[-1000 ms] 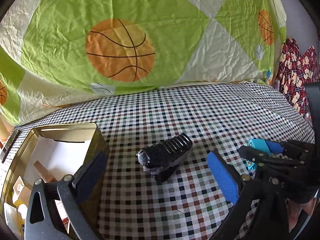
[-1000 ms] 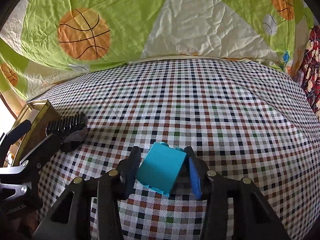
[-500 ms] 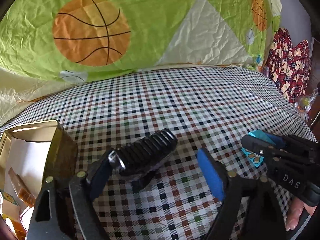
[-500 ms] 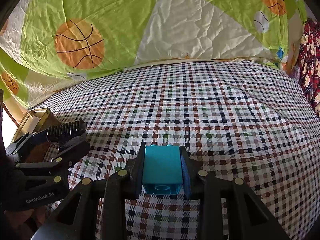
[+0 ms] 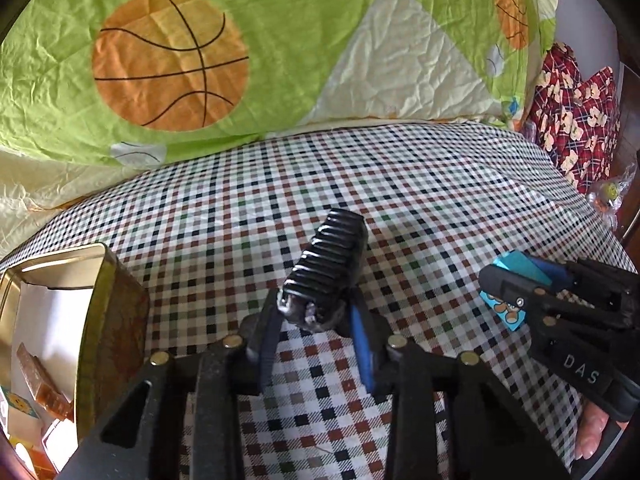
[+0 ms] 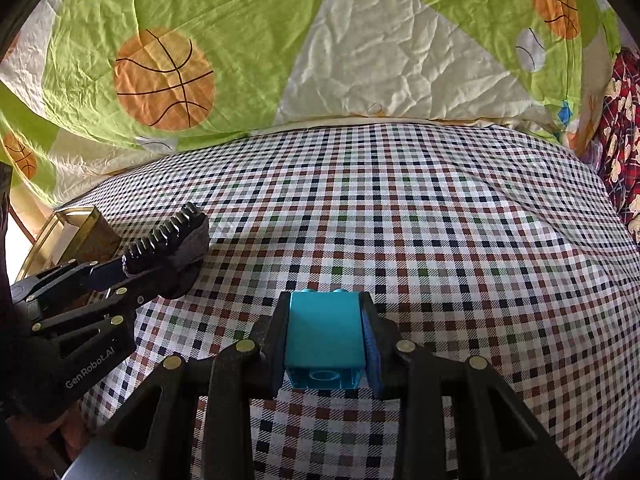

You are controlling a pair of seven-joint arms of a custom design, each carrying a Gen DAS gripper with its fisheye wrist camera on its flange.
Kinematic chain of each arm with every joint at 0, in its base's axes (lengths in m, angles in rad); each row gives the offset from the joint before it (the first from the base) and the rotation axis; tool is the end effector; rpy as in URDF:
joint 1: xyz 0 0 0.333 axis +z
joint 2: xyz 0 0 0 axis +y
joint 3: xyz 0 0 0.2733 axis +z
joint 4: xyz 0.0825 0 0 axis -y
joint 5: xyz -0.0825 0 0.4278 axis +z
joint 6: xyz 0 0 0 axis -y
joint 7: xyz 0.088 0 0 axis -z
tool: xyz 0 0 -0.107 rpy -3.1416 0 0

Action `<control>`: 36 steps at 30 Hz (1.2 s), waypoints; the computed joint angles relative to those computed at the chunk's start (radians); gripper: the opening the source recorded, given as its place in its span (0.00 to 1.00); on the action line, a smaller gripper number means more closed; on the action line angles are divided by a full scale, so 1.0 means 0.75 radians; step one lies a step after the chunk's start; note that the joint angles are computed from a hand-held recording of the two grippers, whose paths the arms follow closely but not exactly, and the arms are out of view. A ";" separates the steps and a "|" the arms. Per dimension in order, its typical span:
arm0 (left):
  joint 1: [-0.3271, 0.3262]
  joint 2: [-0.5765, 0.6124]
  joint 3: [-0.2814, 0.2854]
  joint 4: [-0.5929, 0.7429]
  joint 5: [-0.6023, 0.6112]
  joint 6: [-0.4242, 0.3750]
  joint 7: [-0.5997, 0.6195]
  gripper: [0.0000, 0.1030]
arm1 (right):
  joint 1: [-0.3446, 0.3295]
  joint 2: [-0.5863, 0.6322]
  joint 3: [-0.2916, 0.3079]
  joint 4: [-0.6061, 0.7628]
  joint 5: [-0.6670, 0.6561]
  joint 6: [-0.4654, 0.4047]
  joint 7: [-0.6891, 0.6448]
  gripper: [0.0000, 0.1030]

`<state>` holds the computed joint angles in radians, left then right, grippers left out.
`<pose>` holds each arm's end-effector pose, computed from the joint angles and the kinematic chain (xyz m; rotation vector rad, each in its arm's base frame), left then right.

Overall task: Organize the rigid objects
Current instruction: 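Close the left tool on the black ribbed object while the right tool grasps the blue block, then carry the black object with the left tool while the right tool carries the blue block to the tray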

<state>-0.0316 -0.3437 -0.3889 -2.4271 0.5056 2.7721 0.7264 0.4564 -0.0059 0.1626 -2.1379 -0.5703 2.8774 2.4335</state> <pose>0.4793 -0.2395 0.4325 -1.7580 1.7830 -0.7110 0.4866 0.3845 0.4223 -1.8954 1.4686 -0.4762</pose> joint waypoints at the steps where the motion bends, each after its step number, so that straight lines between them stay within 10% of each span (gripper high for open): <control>1: 0.009 0.011 -0.007 0.013 0.012 -0.006 -0.009 0.48 | 0.000 0.000 0.000 0.000 -0.001 -0.001 0.000 0.33; 3: 0.045 0.013 -0.034 0.025 0.076 -0.005 -0.077 0.70 | 0.000 -0.001 0.000 0.000 -0.003 -0.001 0.002 0.33; 8: 0.026 0.077 0.013 0.069 0.090 0.045 -0.077 0.70 | -0.001 -0.002 -0.001 -0.003 -0.007 0.003 0.013 0.33; 12: -0.057 0.128 0.086 0.097 -0.058 0.040 0.105 0.27 | -0.001 -0.003 -0.001 -0.004 -0.008 0.003 0.009 0.33; 24: -0.006 0.004 0.016 -0.014 -0.030 0.087 0.014 0.25 | -0.008 -0.022 0.004 -0.018 -0.143 0.028 0.088 0.33; 36: 0.202 -0.225 -0.213 -0.139 0.143 0.153 -0.214 0.25 | -0.068 -0.081 0.032 -0.060 -0.558 0.145 0.424 0.33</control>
